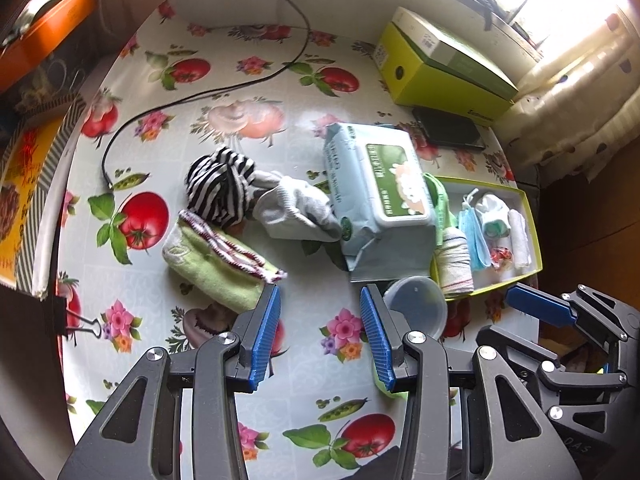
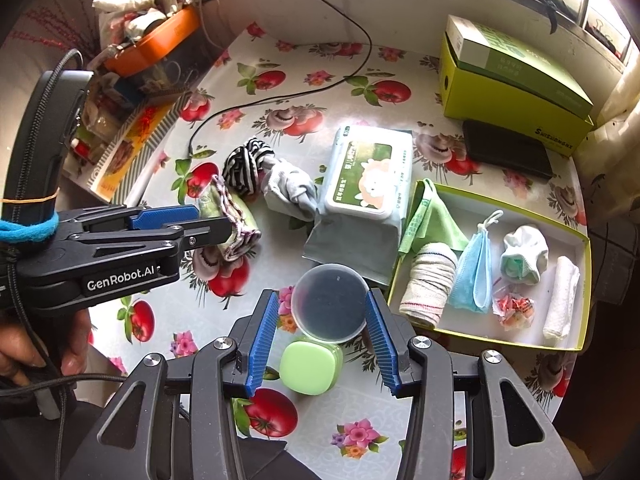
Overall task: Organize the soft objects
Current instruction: 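Grasp the green towel with red trim with the left tool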
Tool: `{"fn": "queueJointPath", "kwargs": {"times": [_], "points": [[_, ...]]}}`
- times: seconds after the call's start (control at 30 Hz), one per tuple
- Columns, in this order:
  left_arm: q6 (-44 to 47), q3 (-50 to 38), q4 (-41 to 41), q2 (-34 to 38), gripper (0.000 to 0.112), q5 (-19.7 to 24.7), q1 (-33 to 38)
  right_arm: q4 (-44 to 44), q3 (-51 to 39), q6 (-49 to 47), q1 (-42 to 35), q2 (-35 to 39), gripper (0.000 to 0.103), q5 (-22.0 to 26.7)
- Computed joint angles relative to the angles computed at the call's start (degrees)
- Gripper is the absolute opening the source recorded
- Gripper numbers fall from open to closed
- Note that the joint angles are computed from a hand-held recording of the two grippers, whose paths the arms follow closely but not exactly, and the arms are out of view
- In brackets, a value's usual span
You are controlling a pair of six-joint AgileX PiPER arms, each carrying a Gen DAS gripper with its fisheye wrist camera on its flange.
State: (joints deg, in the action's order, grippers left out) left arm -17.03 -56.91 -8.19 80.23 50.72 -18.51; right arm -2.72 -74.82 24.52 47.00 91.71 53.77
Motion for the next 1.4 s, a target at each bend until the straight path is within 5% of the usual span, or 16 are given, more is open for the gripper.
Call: {"fn": "queueJointPath", "kwargs": {"times": [0.53,1.4], "points": [[11.8,8.1,-11.9,1.7,0.043,-4.4,17.3,2.1,-5.9,-4.1,0.3,6.0,0.045,0.6],[11.7,7.5,-19.4,16.7,0.053,-11.9,21.0,2.0,-19.4,-8.7,-0.9,17.1,0.046,4.6]]}}
